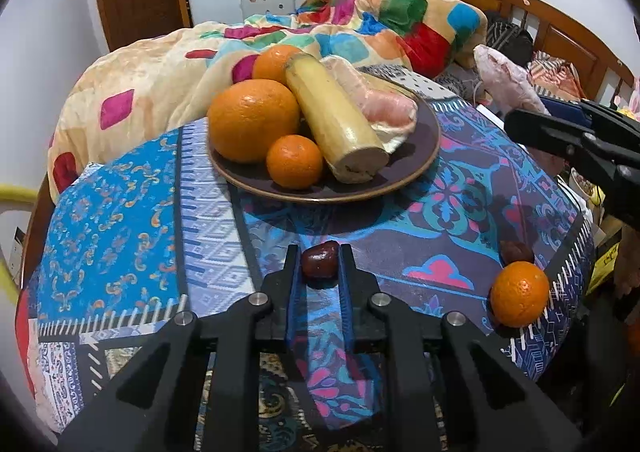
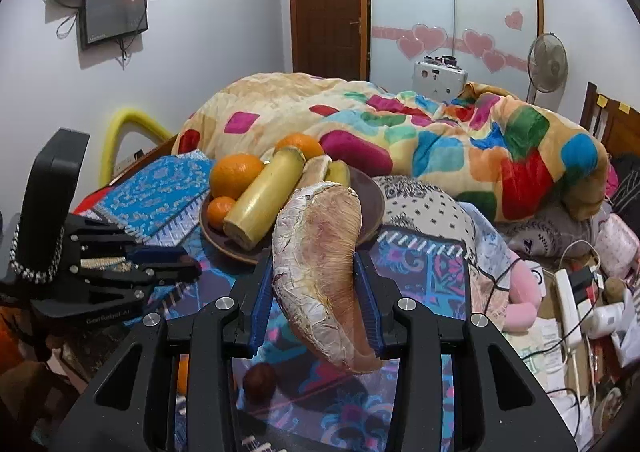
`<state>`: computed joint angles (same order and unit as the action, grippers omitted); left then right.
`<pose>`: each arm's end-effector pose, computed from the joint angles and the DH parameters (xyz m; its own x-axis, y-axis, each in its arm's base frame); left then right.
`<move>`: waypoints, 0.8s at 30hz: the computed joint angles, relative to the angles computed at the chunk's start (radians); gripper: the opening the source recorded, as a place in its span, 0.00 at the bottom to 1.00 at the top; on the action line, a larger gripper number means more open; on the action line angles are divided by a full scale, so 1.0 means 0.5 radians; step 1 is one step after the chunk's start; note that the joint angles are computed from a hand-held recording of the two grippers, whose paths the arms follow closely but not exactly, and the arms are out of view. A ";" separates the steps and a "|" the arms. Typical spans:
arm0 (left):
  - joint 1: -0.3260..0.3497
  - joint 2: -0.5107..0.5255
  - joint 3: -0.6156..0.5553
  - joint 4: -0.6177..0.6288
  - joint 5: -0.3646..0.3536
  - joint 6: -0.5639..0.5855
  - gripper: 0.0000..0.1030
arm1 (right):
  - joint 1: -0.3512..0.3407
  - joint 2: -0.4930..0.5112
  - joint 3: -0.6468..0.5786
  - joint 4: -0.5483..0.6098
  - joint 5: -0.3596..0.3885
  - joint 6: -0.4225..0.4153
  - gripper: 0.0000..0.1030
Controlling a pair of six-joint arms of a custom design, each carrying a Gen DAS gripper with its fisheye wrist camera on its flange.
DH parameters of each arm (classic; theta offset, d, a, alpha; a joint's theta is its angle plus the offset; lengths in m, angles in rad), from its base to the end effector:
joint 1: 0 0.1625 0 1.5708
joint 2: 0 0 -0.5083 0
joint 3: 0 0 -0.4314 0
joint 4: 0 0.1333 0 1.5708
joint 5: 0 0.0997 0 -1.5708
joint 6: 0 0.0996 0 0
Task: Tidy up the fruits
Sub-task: 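Grasp the pink pomelo segment with the right gripper while the left gripper grasps a red date, then place the pomelo segment and the date on the plate, then open both grippers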
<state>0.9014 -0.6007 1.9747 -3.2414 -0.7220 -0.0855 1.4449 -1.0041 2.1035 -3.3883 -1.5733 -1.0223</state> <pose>-0.2205 -0.6139 -0.0071 -0.7027 0.1732 -0.6901 0.5354 0.7675 -0.3525 0.0555 -0.6213 0.1976 -0.5979 -0.5712 0.5624 -0.7971 0.4981 -0.3415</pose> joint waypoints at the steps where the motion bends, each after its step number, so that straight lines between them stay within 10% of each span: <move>1: 0.001 -0.006 0.004 -0.010 0.003 0.001 0.17 | 0.006 0.004 -0.008 -0.002 0.008 0.005 0.35; 24: 0.073 0.003 -0.230 -0.312 -0.068 0.383 0.17 | 0.163 0.291 -0.388 0.090 -0.096 0.155 0.35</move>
<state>0.9381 -0.5994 1.8599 -3.3972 -0.7558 0.1061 1.5264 -0.8588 1.9097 -3.3433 -1.6213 -0.9451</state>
